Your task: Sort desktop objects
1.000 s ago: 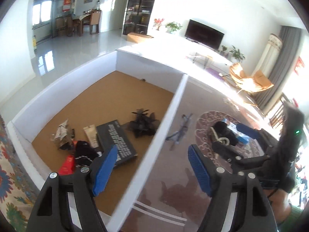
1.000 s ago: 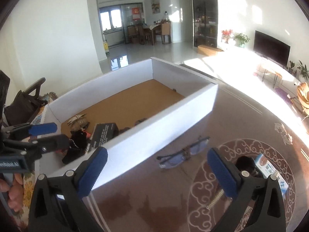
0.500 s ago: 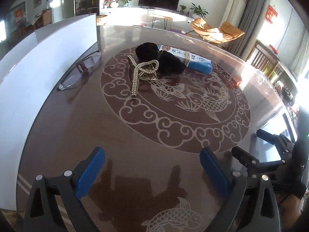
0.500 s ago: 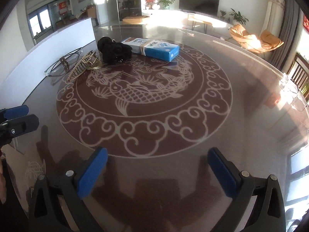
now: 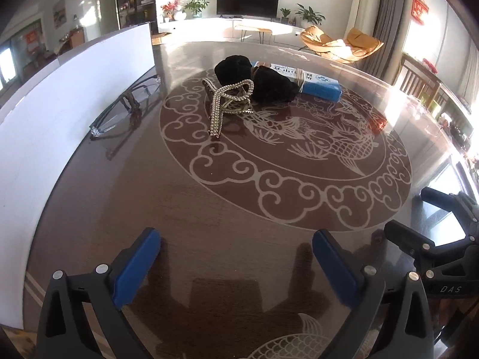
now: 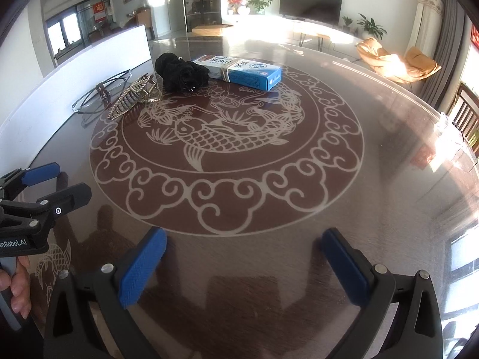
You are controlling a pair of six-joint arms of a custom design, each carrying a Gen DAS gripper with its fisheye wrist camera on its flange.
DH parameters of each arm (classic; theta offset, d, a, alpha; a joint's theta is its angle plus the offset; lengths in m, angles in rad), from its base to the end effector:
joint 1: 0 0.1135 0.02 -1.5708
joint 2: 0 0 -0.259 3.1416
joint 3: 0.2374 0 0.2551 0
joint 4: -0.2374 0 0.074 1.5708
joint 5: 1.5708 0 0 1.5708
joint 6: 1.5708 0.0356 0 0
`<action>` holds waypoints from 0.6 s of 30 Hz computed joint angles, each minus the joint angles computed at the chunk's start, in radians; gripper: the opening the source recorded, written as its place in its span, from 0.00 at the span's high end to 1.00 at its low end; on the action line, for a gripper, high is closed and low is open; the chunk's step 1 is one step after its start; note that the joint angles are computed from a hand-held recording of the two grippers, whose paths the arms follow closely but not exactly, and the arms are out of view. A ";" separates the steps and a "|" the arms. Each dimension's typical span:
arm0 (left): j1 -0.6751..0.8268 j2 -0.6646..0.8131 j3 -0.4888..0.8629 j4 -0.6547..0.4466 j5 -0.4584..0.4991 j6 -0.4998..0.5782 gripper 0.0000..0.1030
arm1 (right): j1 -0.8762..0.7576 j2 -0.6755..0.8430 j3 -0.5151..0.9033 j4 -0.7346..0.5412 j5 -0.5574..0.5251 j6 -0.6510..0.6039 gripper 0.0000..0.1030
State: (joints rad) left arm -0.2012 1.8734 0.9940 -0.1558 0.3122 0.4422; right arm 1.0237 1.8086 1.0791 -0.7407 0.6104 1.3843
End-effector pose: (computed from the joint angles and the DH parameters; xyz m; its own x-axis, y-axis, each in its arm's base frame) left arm 0.3472 -0.0820 0.1152 -0.6144 0.5410 -0.5743 0.6713 0.7409 -0.0203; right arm 0.1819 0.2594 0.1420 -0.7542 0.3096 -0.5790 0.3844 0.9231 -0.0071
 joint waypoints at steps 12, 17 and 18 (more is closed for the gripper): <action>-0.001 -0.006 -0.013 0.004 -0.009 0.023 0.00 | 0.000 0.001 0.000 0.001 0.000 0.000 0.00; -0.001 -0.005 -0.012 0.005 -0.009 0.022 0.00 | 0.000 0.001 0.000 0.001 0.000 0.000 0.00; -0.002 -0.001 -0.012 0.008 -0.010 0.021 0.00 | 0.001 0.001 0.001 0.000 0.000 0.001 0.00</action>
State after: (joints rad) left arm -0.2031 1.8722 0.9822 -0.1479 0.3019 0.4630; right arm 1.0245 1.8098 1.0800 -0.7408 0.6104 1.3850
